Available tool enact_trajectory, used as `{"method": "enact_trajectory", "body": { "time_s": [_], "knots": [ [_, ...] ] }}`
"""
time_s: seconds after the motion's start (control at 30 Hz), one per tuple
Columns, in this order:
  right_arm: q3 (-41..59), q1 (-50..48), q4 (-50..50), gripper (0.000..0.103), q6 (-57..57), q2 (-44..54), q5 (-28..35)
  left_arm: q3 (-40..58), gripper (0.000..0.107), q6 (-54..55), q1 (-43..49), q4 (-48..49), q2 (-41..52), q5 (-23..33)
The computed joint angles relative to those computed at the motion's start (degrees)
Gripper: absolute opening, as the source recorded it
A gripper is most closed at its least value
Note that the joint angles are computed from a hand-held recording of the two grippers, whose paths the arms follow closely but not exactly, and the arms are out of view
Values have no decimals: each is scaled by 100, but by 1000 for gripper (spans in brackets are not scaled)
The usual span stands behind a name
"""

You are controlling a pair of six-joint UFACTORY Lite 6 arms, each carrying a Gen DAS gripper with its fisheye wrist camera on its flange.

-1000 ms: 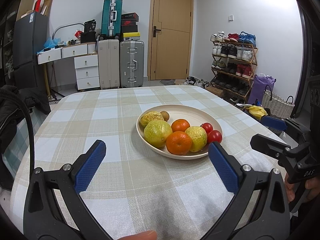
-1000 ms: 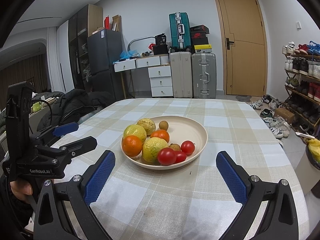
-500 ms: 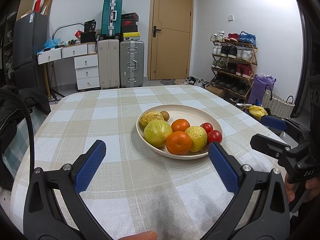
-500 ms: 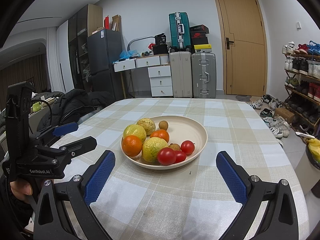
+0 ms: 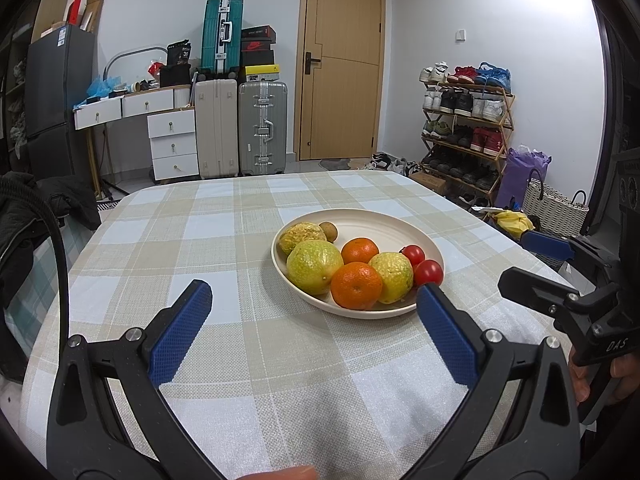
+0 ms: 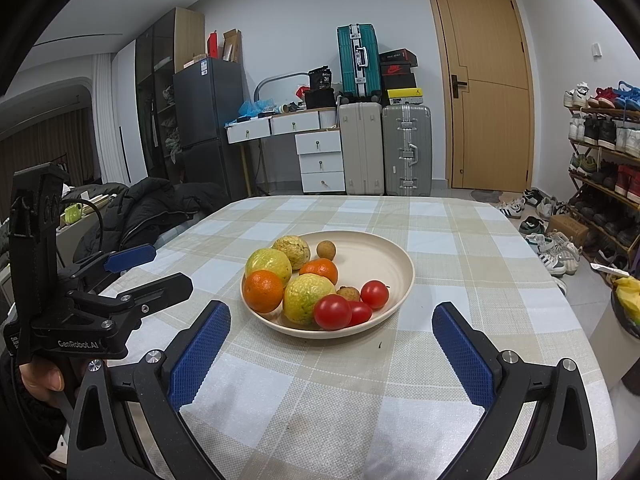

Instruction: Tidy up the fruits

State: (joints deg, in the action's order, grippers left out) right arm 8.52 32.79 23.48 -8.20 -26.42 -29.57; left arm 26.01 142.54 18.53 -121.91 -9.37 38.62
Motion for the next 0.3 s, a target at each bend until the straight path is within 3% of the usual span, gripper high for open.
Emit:
{"method": "enact_trajectory", "body": {
  "time_s": [0.3],
  "knots": [
    [-24,-7,-23,103,23,10,-29,-15,102,47,26,-14,24,41]
  ]
}}
